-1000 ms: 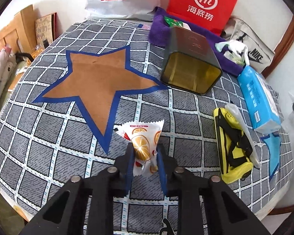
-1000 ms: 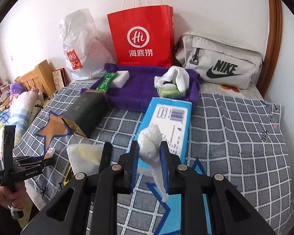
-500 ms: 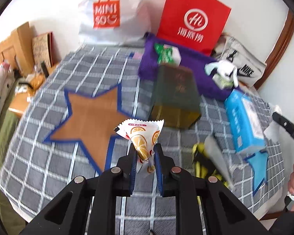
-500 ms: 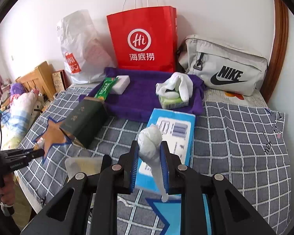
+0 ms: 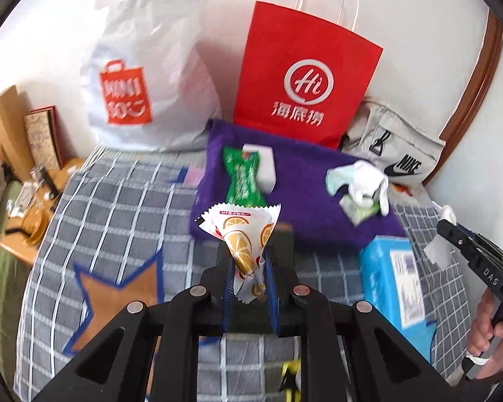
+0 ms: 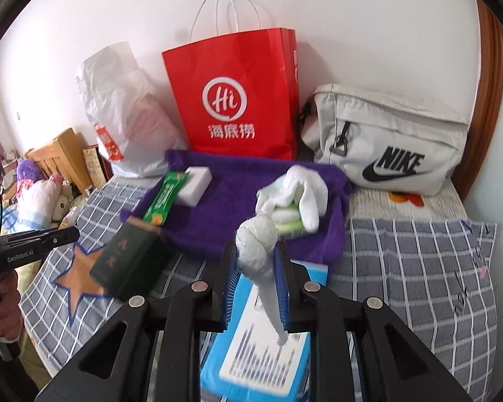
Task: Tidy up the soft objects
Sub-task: 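Lift and carry the cloth and orange-print packet with both tools to the purple towel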
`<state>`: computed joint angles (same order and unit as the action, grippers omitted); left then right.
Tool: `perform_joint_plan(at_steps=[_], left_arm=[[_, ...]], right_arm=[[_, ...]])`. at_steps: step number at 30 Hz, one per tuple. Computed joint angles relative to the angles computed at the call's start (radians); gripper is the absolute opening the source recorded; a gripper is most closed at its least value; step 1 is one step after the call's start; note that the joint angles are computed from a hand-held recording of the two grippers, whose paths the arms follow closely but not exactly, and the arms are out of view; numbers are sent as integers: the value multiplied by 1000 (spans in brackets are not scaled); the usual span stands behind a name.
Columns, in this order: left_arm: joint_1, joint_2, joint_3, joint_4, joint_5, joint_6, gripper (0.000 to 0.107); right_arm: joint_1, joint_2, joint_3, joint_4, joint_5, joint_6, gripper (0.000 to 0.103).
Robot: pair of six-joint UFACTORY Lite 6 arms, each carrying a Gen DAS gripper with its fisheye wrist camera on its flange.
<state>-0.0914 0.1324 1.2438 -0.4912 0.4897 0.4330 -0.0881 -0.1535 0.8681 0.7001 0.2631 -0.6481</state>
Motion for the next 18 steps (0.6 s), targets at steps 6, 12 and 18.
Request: perform_joint_plan(at_steps=[6,12,18], left_arm=[[-41,234,298,88,53,-122,17],[-79,425,571,167,100,-201,17],[-101,628,816,232,173,-259,17]], right_arm=[[-36,226,237,18,37,-31,22],[-48,435,487,-5,78,-22,23],[-63,565,556,14,100,-95,22]])
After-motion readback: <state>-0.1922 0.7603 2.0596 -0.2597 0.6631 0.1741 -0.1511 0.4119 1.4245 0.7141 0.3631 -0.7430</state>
